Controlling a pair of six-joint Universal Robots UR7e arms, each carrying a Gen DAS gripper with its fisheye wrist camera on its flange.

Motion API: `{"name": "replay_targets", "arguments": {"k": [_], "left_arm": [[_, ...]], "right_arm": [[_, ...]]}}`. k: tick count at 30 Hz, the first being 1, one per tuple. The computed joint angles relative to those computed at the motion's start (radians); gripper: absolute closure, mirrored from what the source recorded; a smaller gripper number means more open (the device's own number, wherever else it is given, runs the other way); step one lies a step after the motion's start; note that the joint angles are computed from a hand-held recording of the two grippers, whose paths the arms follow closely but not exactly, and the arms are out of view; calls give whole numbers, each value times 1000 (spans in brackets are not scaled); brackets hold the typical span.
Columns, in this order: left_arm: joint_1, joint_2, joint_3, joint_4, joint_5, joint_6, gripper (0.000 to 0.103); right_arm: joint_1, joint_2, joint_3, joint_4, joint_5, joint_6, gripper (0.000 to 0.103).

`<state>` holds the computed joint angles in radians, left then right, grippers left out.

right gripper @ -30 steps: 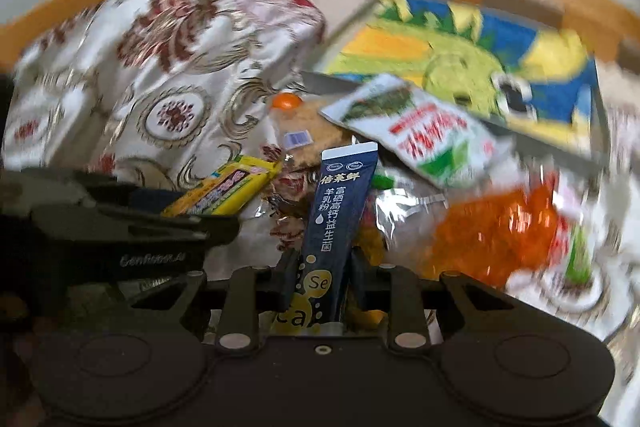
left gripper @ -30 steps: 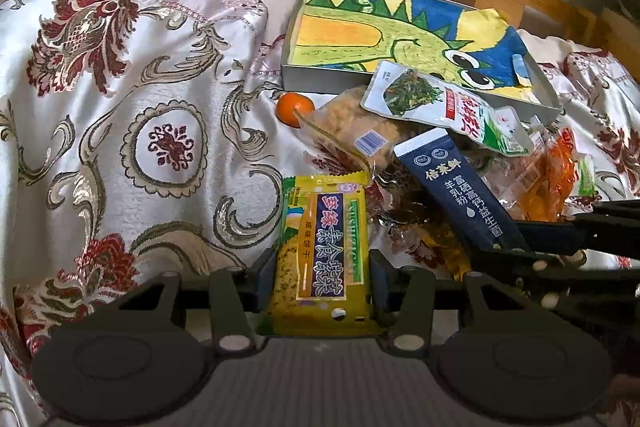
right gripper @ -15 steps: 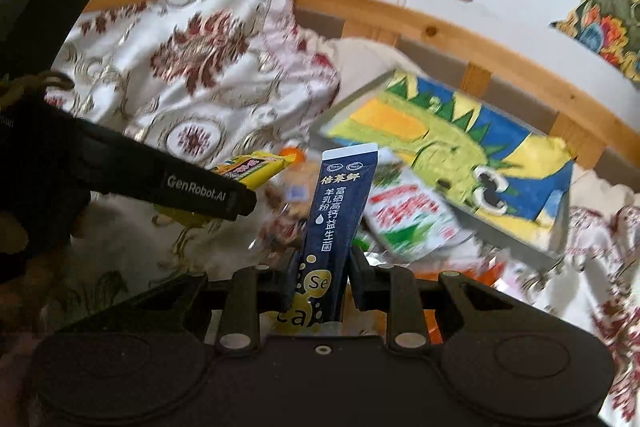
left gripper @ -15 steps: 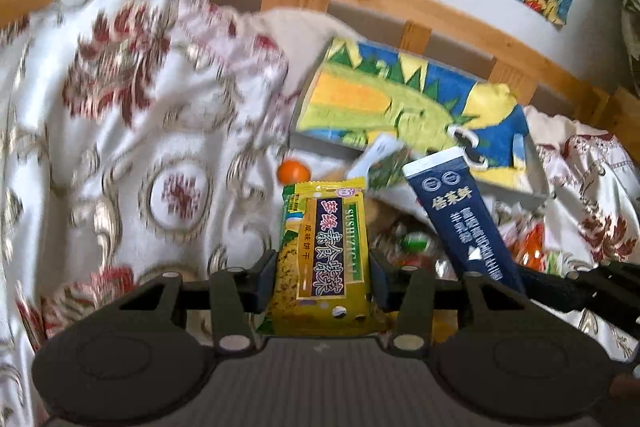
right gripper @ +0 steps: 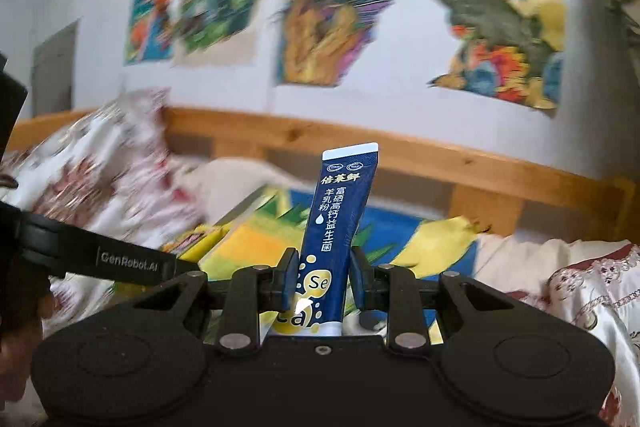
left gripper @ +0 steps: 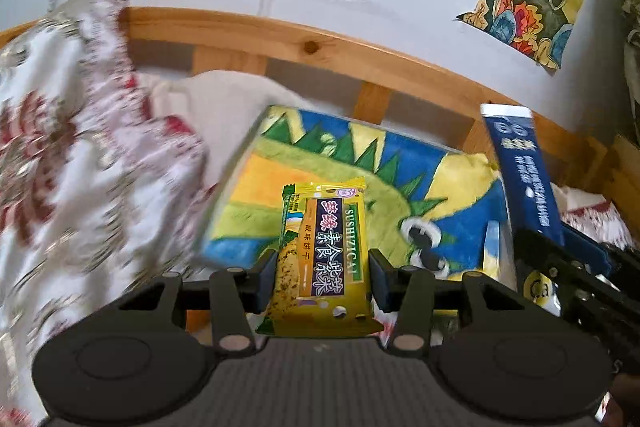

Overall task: Organize snacks
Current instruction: 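Carry the yellow packet with the left tool into the tray while the right tool drops the blue stick there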

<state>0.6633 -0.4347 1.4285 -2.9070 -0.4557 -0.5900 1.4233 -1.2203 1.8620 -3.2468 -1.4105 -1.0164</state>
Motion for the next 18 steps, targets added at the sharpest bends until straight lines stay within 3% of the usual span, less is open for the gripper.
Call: {"name": "replay_targets", "arguments": {"k": [5, 12, 18], "left_arm": [[55, 107, -182, -49, -54, 103, 51], [116, 249, -415, 7, -110, 184, 51], [136, 320, -537, 101, -119, 214, 51]], "right_arm": [[-32, 82, -114, -25, 34, 67, 74], [-56, 187, -250, -1, 4, 160, 74], [-74, 235, -302, 48, -32, 152, 74]]}}
